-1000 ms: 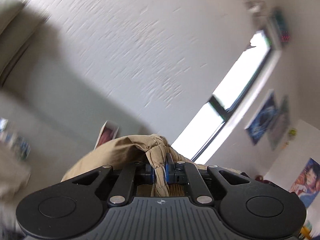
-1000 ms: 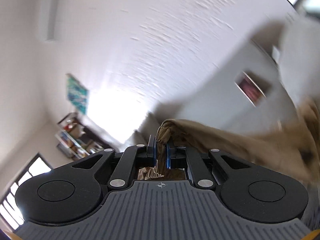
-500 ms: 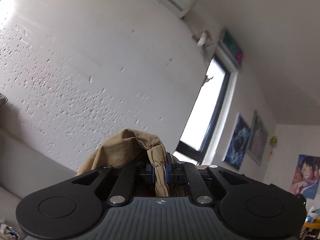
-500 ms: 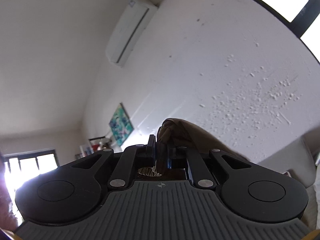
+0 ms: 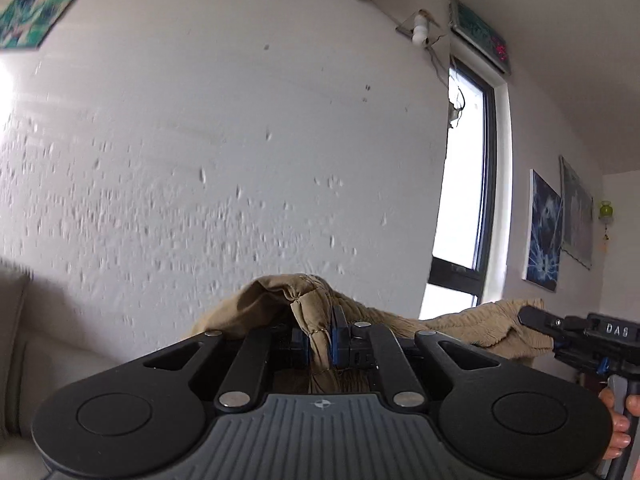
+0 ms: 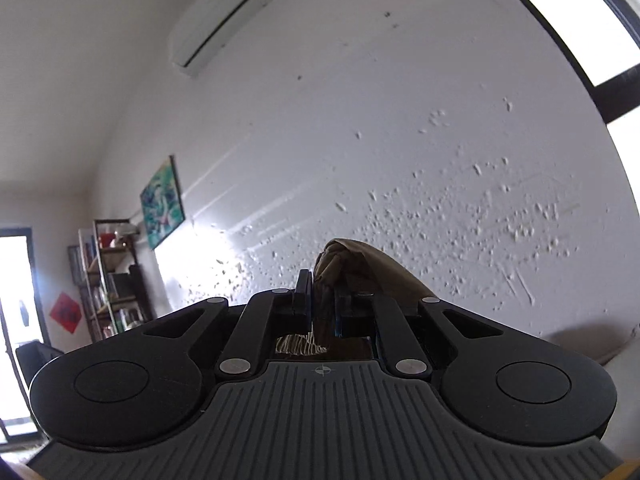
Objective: Fold clothes
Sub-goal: 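Raise the khaki pants high by the waistband with both grippers, then lower the pants onto the sofa and open both grippers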
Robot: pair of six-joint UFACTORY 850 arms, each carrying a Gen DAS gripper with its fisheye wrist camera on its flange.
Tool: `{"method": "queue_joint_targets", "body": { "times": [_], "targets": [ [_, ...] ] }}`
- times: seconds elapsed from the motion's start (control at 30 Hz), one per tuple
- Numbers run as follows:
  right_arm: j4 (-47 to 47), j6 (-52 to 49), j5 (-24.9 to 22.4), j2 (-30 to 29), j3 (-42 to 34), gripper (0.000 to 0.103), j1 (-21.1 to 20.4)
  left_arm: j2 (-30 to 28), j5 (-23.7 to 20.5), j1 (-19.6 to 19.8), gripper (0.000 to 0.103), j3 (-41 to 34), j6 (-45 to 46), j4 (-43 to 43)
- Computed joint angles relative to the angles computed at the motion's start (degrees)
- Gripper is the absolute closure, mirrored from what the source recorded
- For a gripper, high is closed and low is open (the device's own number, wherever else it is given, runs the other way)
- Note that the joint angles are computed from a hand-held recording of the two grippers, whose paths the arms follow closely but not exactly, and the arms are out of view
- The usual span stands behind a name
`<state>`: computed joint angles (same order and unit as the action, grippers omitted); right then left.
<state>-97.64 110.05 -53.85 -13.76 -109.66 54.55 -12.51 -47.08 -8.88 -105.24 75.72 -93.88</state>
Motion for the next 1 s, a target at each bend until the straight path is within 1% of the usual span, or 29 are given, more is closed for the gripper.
{"method": "queue_joint_targets", "body": {
  "times": [0.07,0.13,0.2,0.23,0.27,0.3,0.33,0.37,0.43,0.47,0.5,0.53,0.57,0.63,0.67,0.7,0.73,0.77,0.8,0.87,0.93,1.0],
  "targets": [
    [1.55,0.24,-1.57,1.93,2.57,0.093,2.18,2.45,-3.92,1.67,0.095,6.77,-2.70,2.97],
    [4.44,3.38,-2.71,5.08,8.98,0.093,4.07,4.93,-7.03,2.96,0.095,14.22,-4.68,6.86],
    [7.68,8.71,-3.13,8.61,18.13,0.093,5.60,7.63,-7.53,3.21,0.095,22.61,-6.01,13.01],
    [9.59,11.46,-3.25,9.87,22.18,0.093,6.36,8.51,-7.14,2.96,0.095,26.57,-8.13,17.22],
    [11.80,15.23,-2.63,10.92,26.53,0.093,6.53,8.71,-6.56,2.56,0.095,29.84,-10.94,21.66],
    [14.66,20.22,-1.21,11.89,31.22,0.093,6.22,7.23,-5.71,1.80,0.095,31.51,-15.96,26.94],
    [18.82,24.46,1.80,12.26,34.47,0.093,5.42,5.27,-5.01,0.98,0.095,32.69,-21.17,32.17],
    [23.80,28.60,5.92,12.33,37.77,0.093,3.91,3.14,-3.89,0.03,0.095,33.45,-25.95,36.97],
    [33.80,34.24,16.50,11.79,43.89,0.093,0.14,0.33,-0.25,-1.82,0.095,34.86,-32.77,44.36],
    [38.59,34.04,21.12,11.50,46.62,0.093,-1.25,-1.00,1.46,-2.63,0.095,35.51,-35.52,47.32],
    [43.94,31.44,23.49,9.94,47.17,0.093,-2.20,-1.10,3.19,-3.17,0.095,36.37,-35.86,48.20],
    [47.55,29.36,24.25,8.24,47.38,0.093,-2.52,-1.31,4.20,-3.56,0.095,36.58,-35.51,48.52],
    [48.77,28.82,24.37,7.27,47.90,0.093,-2.04,-1.59,4.97,-3.85,0.094,36.61,-35.35,48.79],
    [49.17,27.68,23.23,6.17,46.80,0.093,-1.93,-2.71,4.67,-3.75,0.091,35.35,-36.64,48.99],
    [49.49,26.95,22.72,5.68,46.24,0.091,-1.91,-3.38,4.24,-3.73,0.083,34.48,-38.53,50.15],
    [50.78,24.97,22.80,5.59,45.65,0.086,-2.14,-3.92,4.09,-3.83,0.072,33.61,-41.20,52.32],
    [52.79,22.39,23.59,5.68,45.37,0.074,-2.59,-4.21,4.28,-3.98,0.064,32.93,-44.03,55.15],
    [56.56,18.26,24.26,5.93,44.84,0.065,-3.09,-4.07,4.73,-4.10,0.058,32.70,-46.07,57.60],
    [59.54,15.06,24.79,6.19,44.46,0.063,-3.43,-3.67,5.14,-4.09,0.057,32.68,-47.19,59.08],
    [60.27,14.32,24.99,7.48,44.70,0.060,-2.81,-2.37,5.85,-3.75,0.056,33.22,-47.96,60.39],
    [58.74,15.74,23.81,9.12,45.10,0.058,-1.97,0.25,6.56,-4.24,0.055,34.23,-48.37,60.56],
    [53.22,21.75,22.11,10.96,46.11,0.057,-0.35,2.41,7.62,-4.04,0.055,35.44,-45.13,58.34]
  ]
}}
